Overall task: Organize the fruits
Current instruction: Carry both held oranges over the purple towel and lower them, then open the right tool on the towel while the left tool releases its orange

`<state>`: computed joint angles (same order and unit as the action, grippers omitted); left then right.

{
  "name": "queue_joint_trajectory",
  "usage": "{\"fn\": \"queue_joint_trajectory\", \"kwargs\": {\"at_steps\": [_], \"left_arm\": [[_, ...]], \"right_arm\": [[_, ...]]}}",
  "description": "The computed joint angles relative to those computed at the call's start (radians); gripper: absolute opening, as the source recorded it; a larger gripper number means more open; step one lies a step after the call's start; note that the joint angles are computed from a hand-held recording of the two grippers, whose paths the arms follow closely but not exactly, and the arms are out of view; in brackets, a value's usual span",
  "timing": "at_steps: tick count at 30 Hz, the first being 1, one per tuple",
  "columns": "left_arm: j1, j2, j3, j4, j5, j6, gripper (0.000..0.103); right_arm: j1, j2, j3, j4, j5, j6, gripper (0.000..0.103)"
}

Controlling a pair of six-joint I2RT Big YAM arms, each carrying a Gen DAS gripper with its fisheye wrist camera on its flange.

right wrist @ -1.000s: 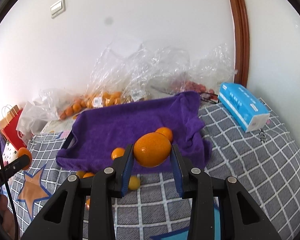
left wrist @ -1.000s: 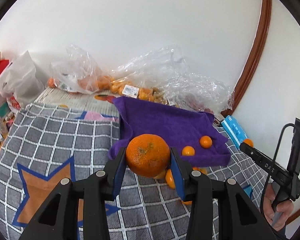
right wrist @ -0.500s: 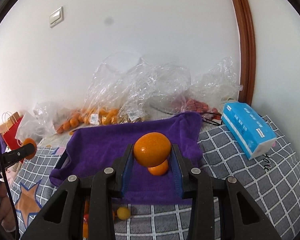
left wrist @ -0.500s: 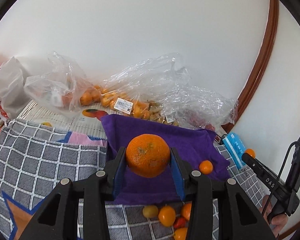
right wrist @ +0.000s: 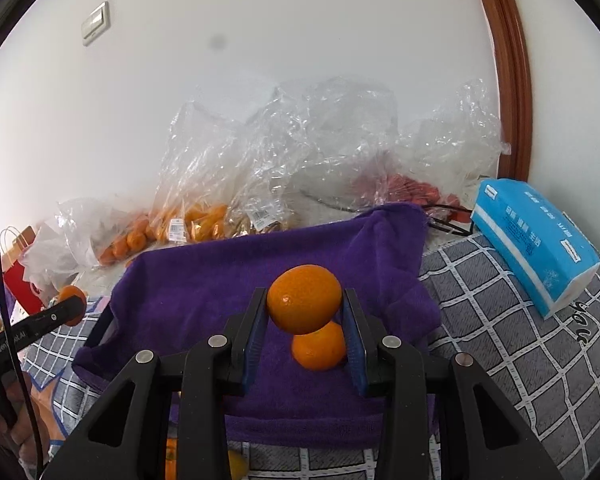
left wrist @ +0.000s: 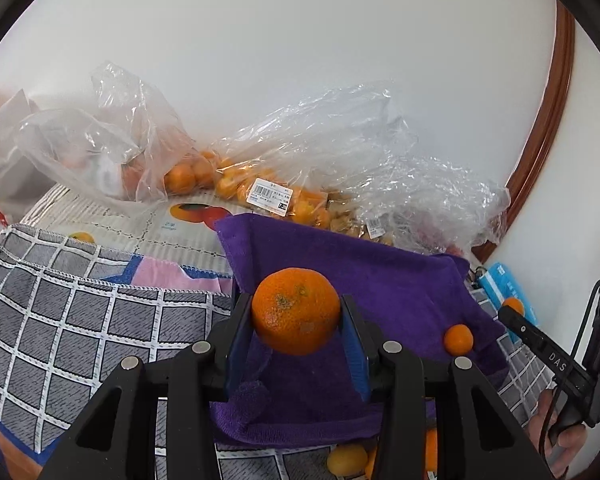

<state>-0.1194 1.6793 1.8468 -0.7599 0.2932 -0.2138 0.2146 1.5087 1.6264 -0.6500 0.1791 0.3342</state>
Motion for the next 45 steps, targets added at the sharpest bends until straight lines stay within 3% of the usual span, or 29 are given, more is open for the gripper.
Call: {"fn": "queue_joint_trajectory", "kwargs": {"at_steps": [5, 11, 18, 24, 34, 40, 45], "left_arm": [[0.007, 0.012, -0.004, 0.006, 0.038, -0.024, 0.040], [0.000, 0.020, -0.007, 0.013, 0.068, -0.025, 0.040], [-0.002, 0.031, 0.000, -0.005, 0.116, -0.017, 0.040], [-0.006, 0.047, 0.019, -0.044, 0.145, -0.009, 0.040], [-0.011, 0.058, 0.037, -0.085, 0.170, 0.008, 0.040], [-0.020, 0.077, 0.056, -0.126, 0.152, 0.025, 0.040], [-0.029, 0.072, 0.049, -0.119, 0.129, 0.042, 0.040]], "right_arm": [[-0.024, -0.011, -0.016, 0.001, -0.006, 0.026, 0.036], [-0.008, -0.010, -0.024, -0.018, -0.089, 0.011, 0.036], [0.019, 0.049, 0.038, -0.114, -0.139, -0.033, 0.036], [0.014, 0.085, 0.064, -0.176, -0.130, -0.026, 0.036], [0.024, 0.086, 0.058, -0.169, -0.091, -0.051, 0.037], [0.027, 0.088, 0.061, -0.173, -0.085, -0.054, 0.037], [0.027, 0.080, 0.051, -0.160, -0.087, -0.055, 0.037]]}}
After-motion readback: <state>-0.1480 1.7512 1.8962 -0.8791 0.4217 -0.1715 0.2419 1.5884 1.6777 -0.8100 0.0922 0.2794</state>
